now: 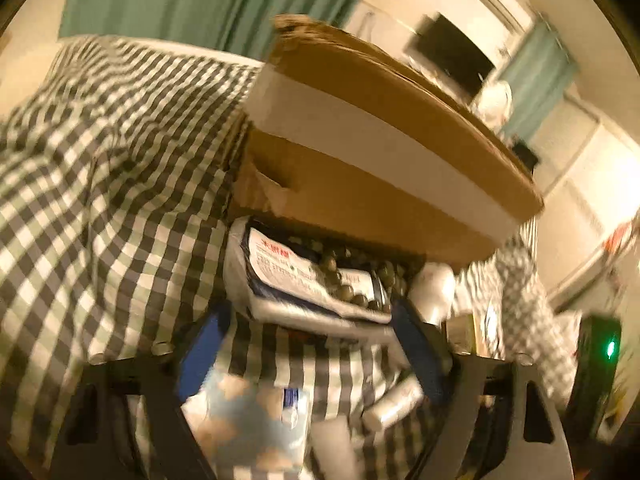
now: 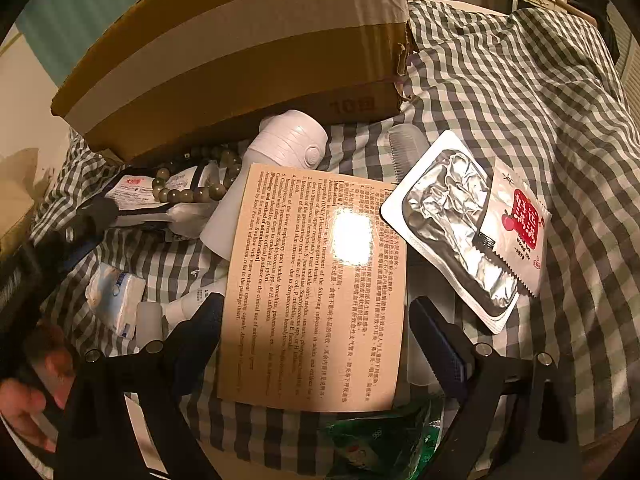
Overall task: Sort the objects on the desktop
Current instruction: 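Grasp the white plastic packet with the left tool while the right tool grasps the tan printed sheet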
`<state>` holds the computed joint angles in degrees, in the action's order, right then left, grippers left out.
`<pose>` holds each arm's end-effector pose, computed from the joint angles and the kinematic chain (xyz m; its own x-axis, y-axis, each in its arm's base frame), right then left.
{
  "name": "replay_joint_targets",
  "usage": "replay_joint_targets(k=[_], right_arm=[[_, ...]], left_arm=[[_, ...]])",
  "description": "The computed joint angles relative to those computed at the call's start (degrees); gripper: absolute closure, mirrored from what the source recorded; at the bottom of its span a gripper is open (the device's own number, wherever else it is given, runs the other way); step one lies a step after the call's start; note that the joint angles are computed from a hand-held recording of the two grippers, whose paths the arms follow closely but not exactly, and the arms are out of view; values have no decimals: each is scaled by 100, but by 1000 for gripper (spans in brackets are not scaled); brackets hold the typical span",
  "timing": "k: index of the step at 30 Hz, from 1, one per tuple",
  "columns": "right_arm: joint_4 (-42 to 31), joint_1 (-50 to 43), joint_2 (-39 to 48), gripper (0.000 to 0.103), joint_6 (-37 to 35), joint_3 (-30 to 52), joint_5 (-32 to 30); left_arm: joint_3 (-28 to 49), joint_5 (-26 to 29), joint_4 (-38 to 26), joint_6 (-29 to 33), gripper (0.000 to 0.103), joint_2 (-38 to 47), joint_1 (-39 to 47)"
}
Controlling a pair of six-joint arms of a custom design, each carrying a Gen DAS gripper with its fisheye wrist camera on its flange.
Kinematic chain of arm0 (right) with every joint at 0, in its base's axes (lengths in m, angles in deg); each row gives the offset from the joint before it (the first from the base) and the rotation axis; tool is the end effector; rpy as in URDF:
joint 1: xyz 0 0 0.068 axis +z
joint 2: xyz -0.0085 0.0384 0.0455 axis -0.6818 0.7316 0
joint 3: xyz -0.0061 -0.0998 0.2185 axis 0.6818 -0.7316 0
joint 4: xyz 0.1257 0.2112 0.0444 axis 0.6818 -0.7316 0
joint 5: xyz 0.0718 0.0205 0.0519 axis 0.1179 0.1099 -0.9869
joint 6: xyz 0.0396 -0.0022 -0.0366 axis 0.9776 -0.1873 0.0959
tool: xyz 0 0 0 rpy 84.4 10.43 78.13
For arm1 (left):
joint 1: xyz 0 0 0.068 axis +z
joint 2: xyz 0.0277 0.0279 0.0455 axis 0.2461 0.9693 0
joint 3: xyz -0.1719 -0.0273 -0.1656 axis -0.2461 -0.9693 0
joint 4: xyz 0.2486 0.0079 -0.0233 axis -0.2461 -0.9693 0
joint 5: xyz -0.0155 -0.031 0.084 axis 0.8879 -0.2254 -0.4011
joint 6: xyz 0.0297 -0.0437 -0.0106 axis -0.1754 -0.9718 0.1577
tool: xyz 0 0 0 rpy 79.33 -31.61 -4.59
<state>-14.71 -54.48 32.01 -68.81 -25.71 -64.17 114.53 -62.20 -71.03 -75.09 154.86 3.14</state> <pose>0.2826 -0.0508 0.0642 -0.8665 0.2329 -0.4416 0.1628 0.9680 0.1909 0.3293 -0.0757 0.0826 -0.7854 -0.1626 -0.5973 0.1480 0.8876 -0.4362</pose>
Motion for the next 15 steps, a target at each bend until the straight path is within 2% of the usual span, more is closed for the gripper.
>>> replay_joint_targets(k=[2,4,5,8,12,15], right_arm=[[0,44,17,11,-7,19,60],[2,87,24,13,-27,29,113],[14,106,21,27,-39,28,125],[19,111,19,27,2,26,121],[21,114,-153,27,7,-81,129],[8,88,-517,27,9,-262,70]], left_arm=[[179,-77,-109,-15,66,223,9],[269,-225,-197,85,74,333,-14],[238,-188,-136,83,77,348,24],[127,-51,2,62,82,278,128],[-121,-98,158,66,83,46,69],[-595,-246,210,152,84,-535,-10]])
